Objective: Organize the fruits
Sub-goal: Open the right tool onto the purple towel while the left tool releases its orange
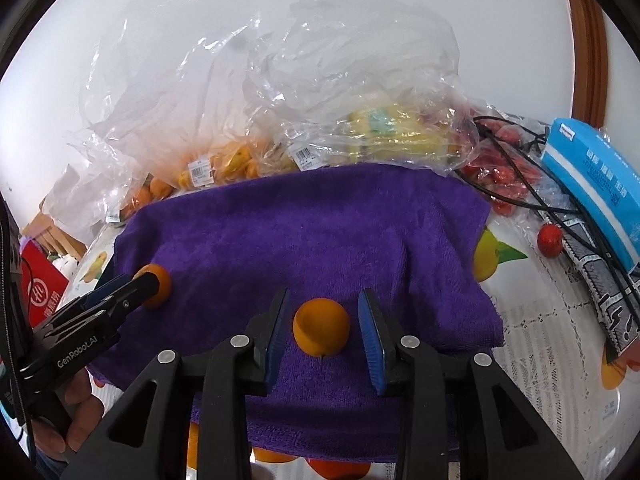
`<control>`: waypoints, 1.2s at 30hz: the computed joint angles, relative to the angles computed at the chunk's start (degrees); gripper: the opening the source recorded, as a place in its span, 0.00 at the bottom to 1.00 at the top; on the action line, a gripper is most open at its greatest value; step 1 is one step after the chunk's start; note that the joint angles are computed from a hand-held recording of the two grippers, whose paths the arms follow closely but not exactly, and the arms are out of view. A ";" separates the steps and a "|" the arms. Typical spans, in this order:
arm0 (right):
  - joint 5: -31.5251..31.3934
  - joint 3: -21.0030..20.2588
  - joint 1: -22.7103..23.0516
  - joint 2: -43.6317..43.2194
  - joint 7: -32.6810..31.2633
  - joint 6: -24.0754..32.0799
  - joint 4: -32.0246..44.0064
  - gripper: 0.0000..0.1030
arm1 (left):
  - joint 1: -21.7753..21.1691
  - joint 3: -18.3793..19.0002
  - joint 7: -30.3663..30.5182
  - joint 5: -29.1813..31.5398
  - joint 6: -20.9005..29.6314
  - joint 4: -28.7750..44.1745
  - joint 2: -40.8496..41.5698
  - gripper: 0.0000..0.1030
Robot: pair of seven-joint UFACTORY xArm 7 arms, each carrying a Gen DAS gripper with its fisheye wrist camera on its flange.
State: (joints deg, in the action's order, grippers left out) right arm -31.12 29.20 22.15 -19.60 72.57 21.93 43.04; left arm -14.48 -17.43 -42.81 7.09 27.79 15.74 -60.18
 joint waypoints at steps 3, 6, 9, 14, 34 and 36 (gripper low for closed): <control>-0.76 0.39 -0.48 -0.95 0.69 -0.23 -0.18 0.39 | -0.08 0.11 0.12 0.05 0.00 -0.04 0.00 0.55; -2.84 2.17 -2.13 -2.24 2.51 1.27 -0.01 0.42 | -0.09 0.15 0.11 0.03 -0.04 -0.15 -0.13 0.55; -3.88 3.14 -2.95 -3.42 4.10 3.65 0.09 0.42 | -0.02 0.04 -0.09 0.00 -0.12 -0.25 -0.25 0.56; -4.93 3.77 -3.36 -6.68 5.06 7.77 0.24 0.43 | 0.05 -0.48 -0.23 0.45 -0.13 -0.50 -1.14 0.59; 15.88 3.17 7.19 -25.51 0.22 10.49 -15.12 0.50 | 0.82 -3.21 -3.25 2.40 1.26 -1.37 -6.55 0.62; 16.71 3.61 7.43 -24.07 -0.08 11.21 -14.52 0.45 | -0.01 -3.12 -3.47 2.30 2.72 -1.60 -8.41 0.62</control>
State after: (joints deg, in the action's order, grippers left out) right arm -14.41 32.81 29.58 -43.67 72.49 33.14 28.52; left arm -14.48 -20.56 -46.28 9.39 30.51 14.14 -68.59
